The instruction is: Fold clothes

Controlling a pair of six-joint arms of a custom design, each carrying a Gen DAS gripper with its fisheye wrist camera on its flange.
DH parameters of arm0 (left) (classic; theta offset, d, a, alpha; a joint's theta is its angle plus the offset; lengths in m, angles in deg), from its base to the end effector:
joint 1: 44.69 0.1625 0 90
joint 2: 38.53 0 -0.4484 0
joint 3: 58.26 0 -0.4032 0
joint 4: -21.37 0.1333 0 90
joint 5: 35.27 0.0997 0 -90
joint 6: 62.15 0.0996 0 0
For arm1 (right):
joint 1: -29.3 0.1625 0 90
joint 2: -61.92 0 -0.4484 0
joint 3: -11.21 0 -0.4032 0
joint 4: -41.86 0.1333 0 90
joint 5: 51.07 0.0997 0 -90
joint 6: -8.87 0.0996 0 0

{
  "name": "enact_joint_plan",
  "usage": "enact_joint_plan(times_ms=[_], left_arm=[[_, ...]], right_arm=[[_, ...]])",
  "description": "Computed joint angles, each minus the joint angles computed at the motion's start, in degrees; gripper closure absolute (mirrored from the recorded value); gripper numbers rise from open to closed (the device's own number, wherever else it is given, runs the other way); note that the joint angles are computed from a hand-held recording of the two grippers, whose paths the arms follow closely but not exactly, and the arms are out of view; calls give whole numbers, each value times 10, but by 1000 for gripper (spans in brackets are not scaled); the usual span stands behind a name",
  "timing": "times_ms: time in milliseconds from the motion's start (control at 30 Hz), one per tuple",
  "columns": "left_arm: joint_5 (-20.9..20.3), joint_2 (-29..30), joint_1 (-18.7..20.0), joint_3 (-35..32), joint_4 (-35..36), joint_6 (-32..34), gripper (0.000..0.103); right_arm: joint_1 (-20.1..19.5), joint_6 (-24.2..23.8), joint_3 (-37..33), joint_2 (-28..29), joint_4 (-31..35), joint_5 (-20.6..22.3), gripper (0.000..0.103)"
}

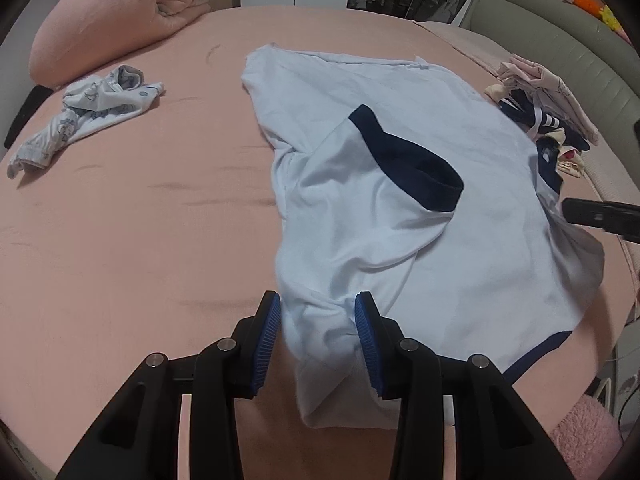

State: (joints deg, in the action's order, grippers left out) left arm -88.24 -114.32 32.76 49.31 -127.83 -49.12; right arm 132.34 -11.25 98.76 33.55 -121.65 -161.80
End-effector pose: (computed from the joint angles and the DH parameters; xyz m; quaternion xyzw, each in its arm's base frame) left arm 0.0631 -0.6061 0.3602 0.1305 0.9150 -0.2234 0.3094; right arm 0.2581 -0.6801 -0.0363 0.2570 -0.9418 0.1114 0.1857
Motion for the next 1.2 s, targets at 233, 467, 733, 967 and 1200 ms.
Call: enact_joint_plan(times_ms=[233, 467, 733, 967, 1200], left_arm=[[-97, 43, -34, -35, 2, 27, 67], [-130, 125, -71, -79, 13, 42, 67], [-110, 177, -77, -116, -5, 68, 74], [-61, 173, -69, -126, 11, 26, 96], [-2, 157, -77, -104, -4, 27, 78]], right_arm=[[-6, -3, 69, -49, -111, -1, 73], [-44, 54, 27, -18, -55, -91, 73], [-47, -16, 16, -40, 59, -20, 73], [-46, 14, -30, -13, -27, -76, 73], [-31, -47, -107, 68, -4, -72, 71]])
